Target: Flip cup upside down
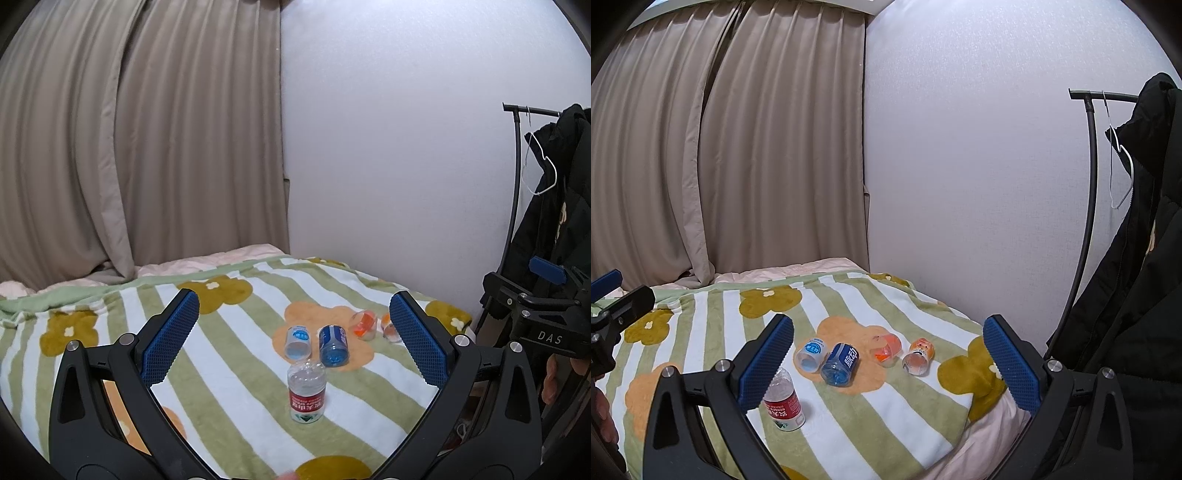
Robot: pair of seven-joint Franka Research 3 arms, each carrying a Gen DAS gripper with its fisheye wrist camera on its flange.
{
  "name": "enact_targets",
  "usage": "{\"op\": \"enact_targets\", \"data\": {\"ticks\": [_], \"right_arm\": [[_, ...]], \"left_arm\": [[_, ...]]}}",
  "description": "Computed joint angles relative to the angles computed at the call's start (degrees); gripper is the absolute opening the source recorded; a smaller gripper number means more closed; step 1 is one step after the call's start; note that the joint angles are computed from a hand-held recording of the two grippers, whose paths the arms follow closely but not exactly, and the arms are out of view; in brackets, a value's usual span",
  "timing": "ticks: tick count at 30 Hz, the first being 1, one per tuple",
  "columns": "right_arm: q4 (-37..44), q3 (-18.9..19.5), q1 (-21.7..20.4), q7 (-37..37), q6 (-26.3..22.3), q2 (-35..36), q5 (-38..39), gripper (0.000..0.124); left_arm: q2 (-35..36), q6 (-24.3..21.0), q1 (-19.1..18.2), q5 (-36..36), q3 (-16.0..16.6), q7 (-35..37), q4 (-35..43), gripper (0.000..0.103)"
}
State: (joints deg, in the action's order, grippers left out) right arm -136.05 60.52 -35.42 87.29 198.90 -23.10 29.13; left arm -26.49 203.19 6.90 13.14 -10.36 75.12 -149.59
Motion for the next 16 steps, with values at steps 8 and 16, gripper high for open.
{"op": "enact_targets", "data": {"ticks": [8,16], "right_arm": [[0.02,0.00,-0.03,0.05,0.06,0.10,-0.04,0.102],[-0.12,-0.11,0.20,-0.05,0.14,0.04,0.28,0.102]], "left_arm": [[0.16,1.26,2.29,-2.56,-2.94,1.50,-0.12,0.103],[0.60,2.83,0.55,-2.20,-1.13,1.46,-0.55,0.103]]}}
